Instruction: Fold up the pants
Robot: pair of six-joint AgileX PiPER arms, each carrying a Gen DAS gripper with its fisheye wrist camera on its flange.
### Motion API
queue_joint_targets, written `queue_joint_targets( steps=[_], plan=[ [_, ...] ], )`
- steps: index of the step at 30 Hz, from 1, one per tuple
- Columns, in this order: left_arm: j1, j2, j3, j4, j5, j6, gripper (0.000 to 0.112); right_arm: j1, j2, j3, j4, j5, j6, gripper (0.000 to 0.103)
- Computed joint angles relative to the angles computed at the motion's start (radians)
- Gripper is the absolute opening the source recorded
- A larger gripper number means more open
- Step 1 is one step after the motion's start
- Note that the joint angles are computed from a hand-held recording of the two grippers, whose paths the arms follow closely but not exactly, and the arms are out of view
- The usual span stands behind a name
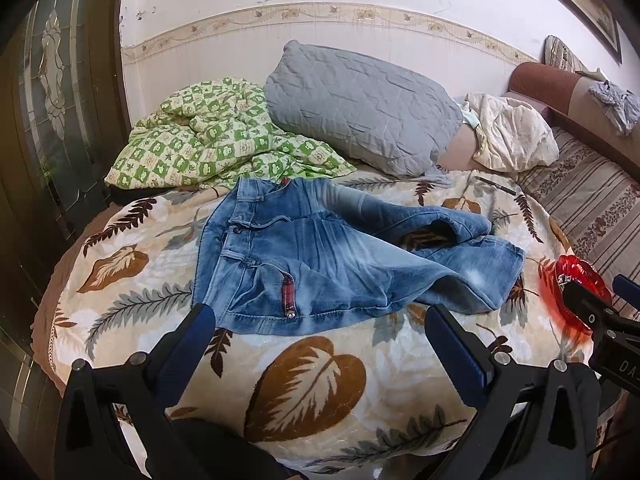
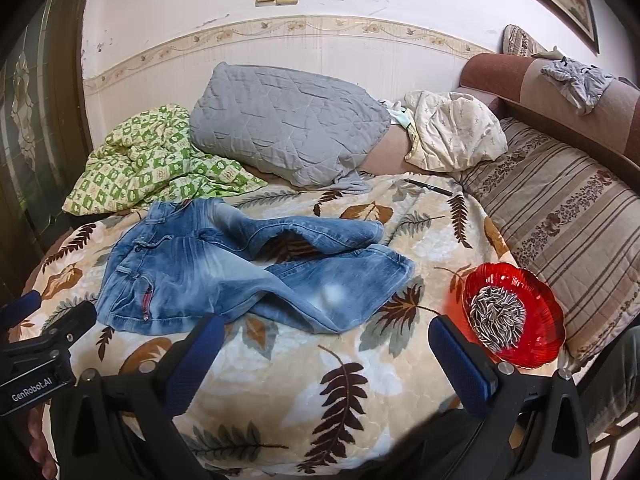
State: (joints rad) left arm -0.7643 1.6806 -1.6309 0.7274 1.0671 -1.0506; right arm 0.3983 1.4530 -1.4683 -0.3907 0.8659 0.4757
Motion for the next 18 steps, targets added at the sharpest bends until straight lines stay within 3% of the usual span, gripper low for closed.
queue_joint_targets(
  steps=[18],
  plan=[
    [0.003,0.007,0.001,-0.007,-0.003,0.006,0.103,0.004,0.002,0.009,-0.008,-0.004,0.002,0.103]
  ],
)
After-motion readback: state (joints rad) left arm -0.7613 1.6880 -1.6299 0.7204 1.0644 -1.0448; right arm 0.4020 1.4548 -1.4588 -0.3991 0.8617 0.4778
